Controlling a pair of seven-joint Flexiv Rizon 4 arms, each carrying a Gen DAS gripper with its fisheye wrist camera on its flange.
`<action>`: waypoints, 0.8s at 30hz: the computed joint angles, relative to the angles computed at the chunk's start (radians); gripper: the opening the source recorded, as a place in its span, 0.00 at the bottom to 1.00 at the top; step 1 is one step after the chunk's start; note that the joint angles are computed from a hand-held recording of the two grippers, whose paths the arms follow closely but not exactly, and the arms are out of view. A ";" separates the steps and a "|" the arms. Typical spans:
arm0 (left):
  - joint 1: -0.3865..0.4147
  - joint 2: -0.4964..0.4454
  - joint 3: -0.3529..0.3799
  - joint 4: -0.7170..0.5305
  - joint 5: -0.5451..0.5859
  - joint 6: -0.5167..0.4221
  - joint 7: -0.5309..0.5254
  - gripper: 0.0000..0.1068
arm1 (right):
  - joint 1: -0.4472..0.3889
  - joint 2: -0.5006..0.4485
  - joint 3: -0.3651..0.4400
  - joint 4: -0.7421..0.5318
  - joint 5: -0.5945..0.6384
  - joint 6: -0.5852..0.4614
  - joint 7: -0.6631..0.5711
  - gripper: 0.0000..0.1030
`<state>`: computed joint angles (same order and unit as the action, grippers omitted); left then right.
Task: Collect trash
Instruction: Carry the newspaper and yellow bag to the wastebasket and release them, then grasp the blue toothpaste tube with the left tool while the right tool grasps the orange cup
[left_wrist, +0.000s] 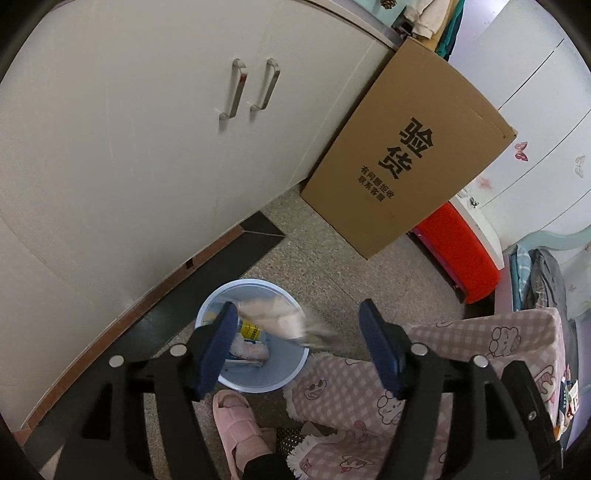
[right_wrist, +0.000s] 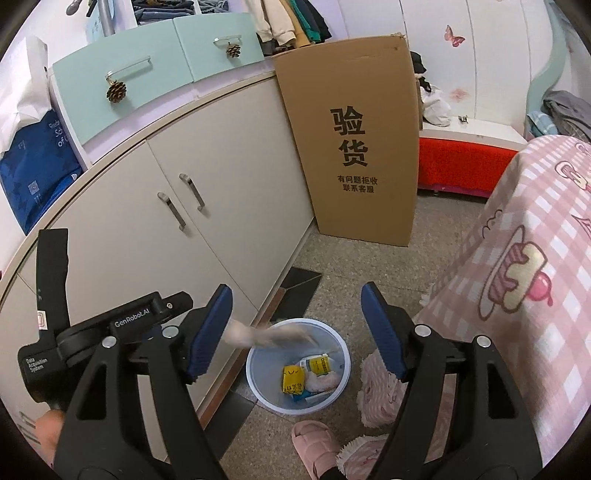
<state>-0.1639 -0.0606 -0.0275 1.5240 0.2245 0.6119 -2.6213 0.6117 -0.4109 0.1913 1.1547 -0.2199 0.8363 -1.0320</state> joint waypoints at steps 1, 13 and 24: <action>-0.001 0.001 -0.001 0.002 -0.003 0.006 0.002 0.62 | -0.001 0.004 0.000 0.003 0.001 0.000 0.002 0.69; -0.037 0.047 -0.041 -0.052 0.066 -0.042 -0.019 0.62 | -0.019 0.080 0.004 0.045 -0.003 0.006 0.012 0.69; -0.105 0.043 -0.116 -0.217 0.181 -0.140 -0.035 0.62 | -0.091 0.221 0.014 0.144 0.010 0.056 0.029 0.71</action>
<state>-0.2686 -0.0173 -0.1430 1.3074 0.4056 0.4717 -2.6562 0.5209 -0.1895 0.2054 1.2983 -0.2097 0.8925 -1.0028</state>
